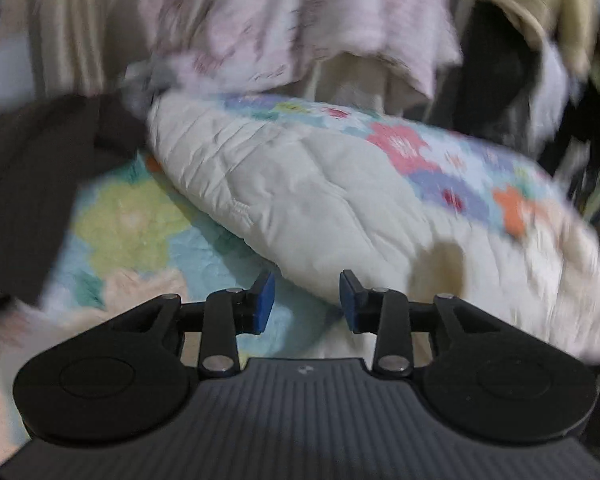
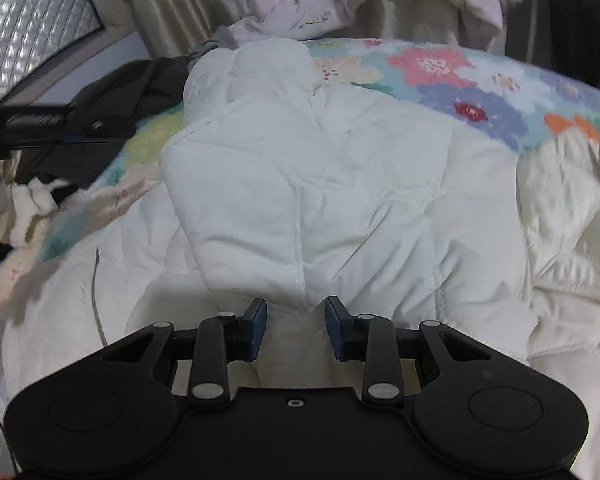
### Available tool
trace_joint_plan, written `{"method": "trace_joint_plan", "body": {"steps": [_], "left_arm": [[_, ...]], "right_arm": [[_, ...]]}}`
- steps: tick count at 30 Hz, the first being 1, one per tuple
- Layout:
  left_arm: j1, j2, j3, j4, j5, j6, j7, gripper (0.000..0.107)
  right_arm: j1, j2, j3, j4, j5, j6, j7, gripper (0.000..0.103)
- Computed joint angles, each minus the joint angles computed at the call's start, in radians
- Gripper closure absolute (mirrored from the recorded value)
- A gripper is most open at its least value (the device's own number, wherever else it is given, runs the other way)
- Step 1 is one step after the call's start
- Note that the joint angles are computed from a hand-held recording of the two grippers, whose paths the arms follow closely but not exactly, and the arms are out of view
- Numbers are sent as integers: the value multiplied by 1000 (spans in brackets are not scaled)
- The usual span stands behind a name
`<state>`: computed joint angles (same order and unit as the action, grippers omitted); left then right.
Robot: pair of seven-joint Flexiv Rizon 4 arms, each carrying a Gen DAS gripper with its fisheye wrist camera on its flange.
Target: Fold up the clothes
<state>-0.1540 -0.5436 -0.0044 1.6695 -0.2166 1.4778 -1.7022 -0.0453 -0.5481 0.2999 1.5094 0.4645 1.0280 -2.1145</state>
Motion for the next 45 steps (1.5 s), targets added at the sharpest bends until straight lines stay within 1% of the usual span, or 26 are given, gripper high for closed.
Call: {"method": "trace_joint_plan", "body": {"steps": [1, 3, 4, 6, 8, 10, 13, 15, 16, 18, 19, 21, 23, 24, 25, 27, 28, 29, 30, 33, 35, 37, 40, 42, 44, 45], "left_arm": [[22, -28, -24, -17, -56, 1, 1, 72], [17, -85, -1, -86, -63, -23, -67, 74], [25, -114, -8, -117, -73, -26, -83, 72], [77, -166, -87, -162, -125, -22, -80, 70], [94, -208, -116, -204, -171, -38, -111, 66], [87, -242, -100, -240, -190, -32, -154, 65], [95, -288, -97, -285, -214, -20, -213, 57], [103, -314, -95, -305, -228, 0, -250, 50], [111, -328, -99, -315, -232, 8, -262, 49], [145, -352, -142, -335, -228, 17, -238, 49], [148, -364, -145, -348, -223, 24, -232, 48], [139, -387, -129, -370, -223, 47, -248, 40], [141, -405, -139, -376, -238, 85, -278, 38], [139, -414, -135, -387, -240, 81, -288, 39], [124, -421, -109, -406, -229, 61, -288, 40], [82, -428, -21, -465, -160, -22, -247, 90], [67, -431, 4, -486, -121, -29, -220, 93], [50, -431, 31, -496, -92, -22, -210, 96], [35, -426, 54, -498, -72, -11, -208, 97], [28, -395, 49, -461, -54, 69, -212, 98], [56, -362, -18, -407, -36, 174, -174, 98], [121, -329, -142, -346, 9, 292, -102, 98], [238, -284, -350, -266, 139, 401, -8, 98], [319, -262, -485, -212, 255, 445, 28, 98], [386, -263, -607, -188, 368, 434, 68, 98], [401, -260, -642, -178, 408, 418, 101, 98]], "right_arm": [[-11, -4, 10, -7, 15, -5, -13, 65], [-26, -24, 20, -39, 33, -29, -31, 65], [-34, -28, 24, -48, 43, -41, -38, 65], [-42, -35, 25, -67, 54, -73, -46, 65], [-45, -36, 22, -78, 64, -94, -56, 64], [-45, -32, 17, -82, 69, -112, -61, 64], [-39, -26, 8, -78, 70, -123, -80, 63], [-34, -24, 2, -79, 67, -128, -89, 62], [-32, -24, 1, -81, 67, -131, -94, 62], [-37, -26, 2, -90, 76, -143, -104, 61], [-40, -28, 3, -95, 83, -152, -106, 61], [-45, -30, 3, -102, 95, -166, -110, 60], [-49, -35, 2, -111, 107, -179, -113, 60], [-50, -37, 1, -116, 112, -186, -113, 59], [-51, -40, 1, -120, 118, -190, -114, 59], [-54, -46, 1, -128, 131, -197, -113, 59], [-55, -49, 1, -132, 137, -199, -113, 59], [-57, -50, 1, -134, 144, -201, -113, 59], [-59, -49, 3, -134, 150, -202, -114, 59], [-68, -43, 8, -132, 172, -198, -137, 59], [-70, -39, 6, -130, 178, -201, -145, 59], [-72, -30, 1, -124, 186, -205, -133, 59], [-86, -7, -1, -110, 208, -215, -126, 59], [-99, 10, -2, -102, 230, -224, -129, 59], [-118, 24, -3, -101, 264, -241, -130, 59], [-125, 30, -6, -101, 279, -251, -127, 59]]}}
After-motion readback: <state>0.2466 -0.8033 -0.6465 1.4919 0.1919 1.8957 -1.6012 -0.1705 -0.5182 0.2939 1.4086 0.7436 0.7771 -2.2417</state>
